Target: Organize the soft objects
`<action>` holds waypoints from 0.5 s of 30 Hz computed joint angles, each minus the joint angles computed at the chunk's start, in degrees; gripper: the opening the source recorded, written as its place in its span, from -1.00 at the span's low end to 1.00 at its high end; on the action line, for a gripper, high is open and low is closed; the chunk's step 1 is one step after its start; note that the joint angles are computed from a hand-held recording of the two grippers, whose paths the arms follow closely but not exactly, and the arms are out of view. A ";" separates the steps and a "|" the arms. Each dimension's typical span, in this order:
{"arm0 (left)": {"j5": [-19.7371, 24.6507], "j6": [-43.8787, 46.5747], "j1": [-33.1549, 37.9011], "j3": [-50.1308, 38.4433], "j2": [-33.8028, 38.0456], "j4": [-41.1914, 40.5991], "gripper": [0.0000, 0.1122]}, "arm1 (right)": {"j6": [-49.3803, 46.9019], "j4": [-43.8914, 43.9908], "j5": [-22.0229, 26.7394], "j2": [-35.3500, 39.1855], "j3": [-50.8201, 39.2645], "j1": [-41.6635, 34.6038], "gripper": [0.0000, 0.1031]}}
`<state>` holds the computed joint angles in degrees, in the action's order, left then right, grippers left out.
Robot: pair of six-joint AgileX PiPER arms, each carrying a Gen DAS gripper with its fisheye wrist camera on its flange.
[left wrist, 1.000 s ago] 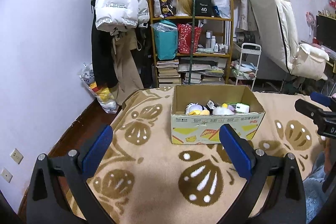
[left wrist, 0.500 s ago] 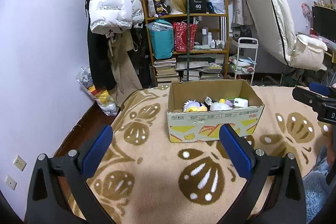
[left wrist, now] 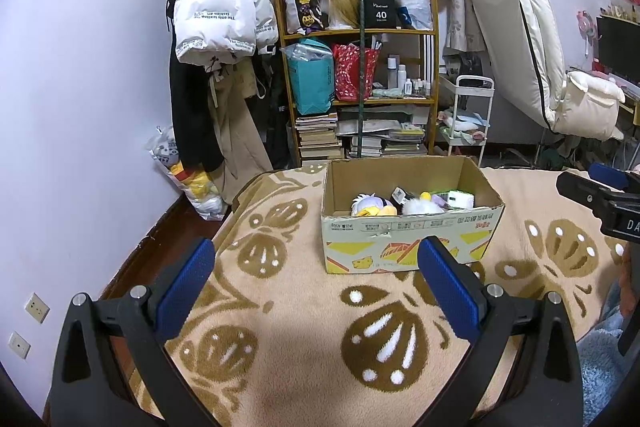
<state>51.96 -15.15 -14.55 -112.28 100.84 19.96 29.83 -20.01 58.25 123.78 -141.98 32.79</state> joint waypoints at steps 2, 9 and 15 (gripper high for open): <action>-0.06 -0.25 -0.02 0.14 -0.12 0.08 0.78 | -0.11 0.02 0.14 0.27 -0.45 -0.01 1.00; 0.75 -0.02 0.21 -0.32 0.49 -0.68 0.78 | 0.23 -0.15 0.50 0.34 -0.52 0.01 1.00; 0.24 0.01 0.22 0.26 0.30 -0.85 0.78 | 1.32 -0.76 -0.98 -0.89 2.60 -0.08 1.00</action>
<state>52.21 -15.14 -14.33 -112.02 101.14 19.11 31.15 -20.77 57.27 122.89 -139.38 32.71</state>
